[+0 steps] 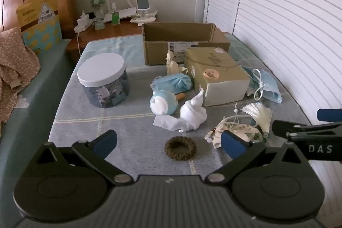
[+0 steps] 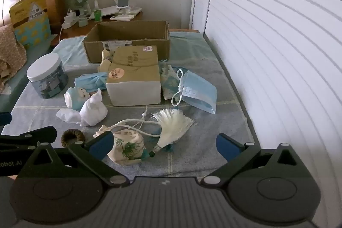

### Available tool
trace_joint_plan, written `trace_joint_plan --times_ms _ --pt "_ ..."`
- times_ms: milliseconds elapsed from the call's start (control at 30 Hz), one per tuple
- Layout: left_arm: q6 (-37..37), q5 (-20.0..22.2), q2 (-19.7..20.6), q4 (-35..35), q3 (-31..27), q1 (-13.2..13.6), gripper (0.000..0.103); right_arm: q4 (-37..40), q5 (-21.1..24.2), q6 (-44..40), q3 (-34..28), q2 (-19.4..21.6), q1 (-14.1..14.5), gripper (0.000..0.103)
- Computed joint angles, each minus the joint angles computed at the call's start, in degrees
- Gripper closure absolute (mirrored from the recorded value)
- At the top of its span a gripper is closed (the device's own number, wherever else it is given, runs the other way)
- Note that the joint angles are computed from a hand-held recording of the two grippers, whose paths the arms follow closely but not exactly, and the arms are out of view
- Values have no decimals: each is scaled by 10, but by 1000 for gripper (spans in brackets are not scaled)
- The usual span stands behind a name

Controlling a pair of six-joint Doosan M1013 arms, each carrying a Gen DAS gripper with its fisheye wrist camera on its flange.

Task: Organize soft objects

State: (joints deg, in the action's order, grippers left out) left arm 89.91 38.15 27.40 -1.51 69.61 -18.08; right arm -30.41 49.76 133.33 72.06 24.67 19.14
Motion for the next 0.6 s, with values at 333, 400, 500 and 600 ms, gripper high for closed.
trace_joint_plan --times_ms 333,400,500,600 --pt "2 0 3 4 -4 -2 0 2 6 -5 -2 0 0 0" --pt "0 1 5 4 -6 -2 1 3 5 -5 -1 -1 0 0" --pt "2 -7 0 3 1 -3 1 0 5 -3 1 -3 0 0" --pt "3 -7 -1 2 1 -3 1 0 6 -4 -4 0 0 0"
